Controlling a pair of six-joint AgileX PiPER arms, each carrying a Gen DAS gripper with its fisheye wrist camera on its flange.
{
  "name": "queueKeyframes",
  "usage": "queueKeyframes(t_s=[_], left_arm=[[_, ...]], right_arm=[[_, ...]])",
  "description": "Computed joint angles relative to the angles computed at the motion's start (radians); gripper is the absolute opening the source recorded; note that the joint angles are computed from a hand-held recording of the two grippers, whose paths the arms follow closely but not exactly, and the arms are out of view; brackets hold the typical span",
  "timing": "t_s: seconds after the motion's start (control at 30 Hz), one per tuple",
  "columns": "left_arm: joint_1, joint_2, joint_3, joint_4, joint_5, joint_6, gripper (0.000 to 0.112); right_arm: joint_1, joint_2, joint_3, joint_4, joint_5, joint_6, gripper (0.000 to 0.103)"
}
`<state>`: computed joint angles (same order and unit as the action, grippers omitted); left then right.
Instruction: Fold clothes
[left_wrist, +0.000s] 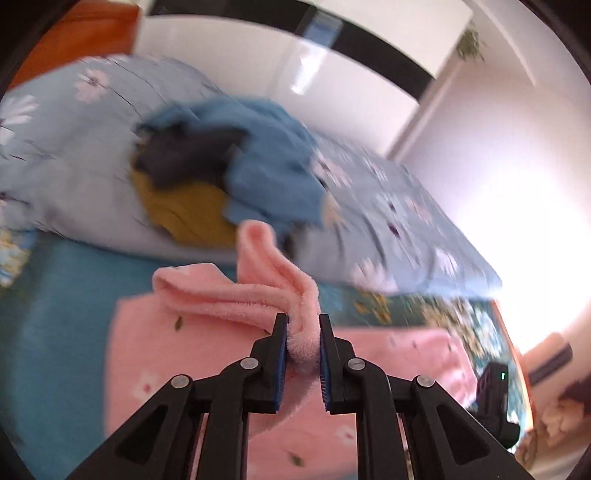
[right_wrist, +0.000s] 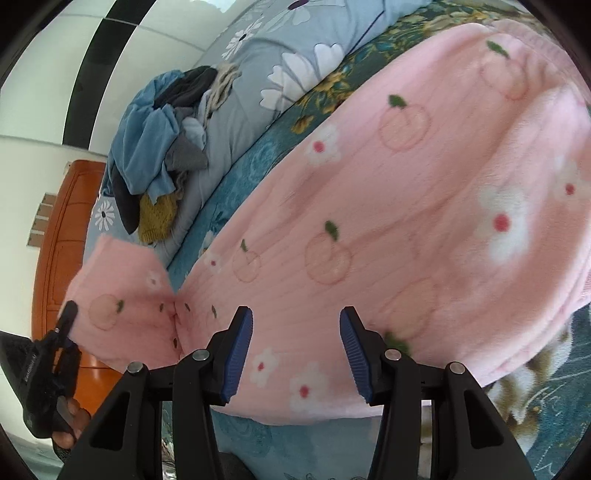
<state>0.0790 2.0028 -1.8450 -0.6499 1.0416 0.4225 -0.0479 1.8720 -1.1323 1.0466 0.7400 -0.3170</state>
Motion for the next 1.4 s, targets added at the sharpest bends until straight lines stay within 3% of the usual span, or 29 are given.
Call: queueKeyframes(t_s=[0.1,0.3,0.4,0.57,0.67,0.83,0.9,1.03,1.13,1.27,1.33,1.4], left_arm=[[-0.125,-0.001,0.090,0.108,-0.025,-0.033,0.016],[-0.215,-0.011,0.225,0.179,-0.004,-0.060,0.025],[-0.200,-0.004,0.217,0.143,0.055,-0.041,0.038],[-0.129,-0.004,0.150,0.069,0.148,-0.002,0.050],[-0.060,-0.018,0.116,0.087,0.125,-0.018,0.056],[0.012,0.025,0.036,0.341,0.043,-0.195,0.061],[0.030,0.063,0.007,0.456,0.043,-0.259,0.061],[0.085,0.087,0.041,0.493,0.028,-0.271,0.061],[0.113,0.087,0.068,0.462,0.019,-0.244,0.061],[0.130,0.073,0.108,0.440,-0.004,-0.217,0.061],[0.137,0.064,0.131,0.425,-0.020,-0.206,0.061],[0.130,0.070,0.135,0.429,-0.033,-0.208,0.061]], right_arm=[[-0.040,-0.008,0.037,0.038,0.014,-0.045,0.051],[-0.053,0.003,0.057,0.070,0.022,-0.081,0.051],[-0.036,0.018,0.037,0.065,0.014,-0.074,0.051],[-0.003,0.030,-0.016,0.029,0.019,-0.070,0.051],[0.046,0.041,-0.090,0.011,0.042,-0.120,0.051],[0.193,0.159,-0.362,-0.178,0.122,-0.088,0.051],[0.259,0.198,-0.452,-0.298,0.130,-0.054,0.051],[0.361,0.284,-0.603,-0.550,0.144,0.033,0.051],[0.384,0.347,-0.677,-0.595,0.199,0.031,0.051],[0.418,0.333,-0.649,-0.663,0.167,0.035,0.051],[0.424,0.334,-0.646,-0.706,0.146,0.097,0.046],[0.397,0.350,-0.663,-0.670,0.159,0.143,0.021]])
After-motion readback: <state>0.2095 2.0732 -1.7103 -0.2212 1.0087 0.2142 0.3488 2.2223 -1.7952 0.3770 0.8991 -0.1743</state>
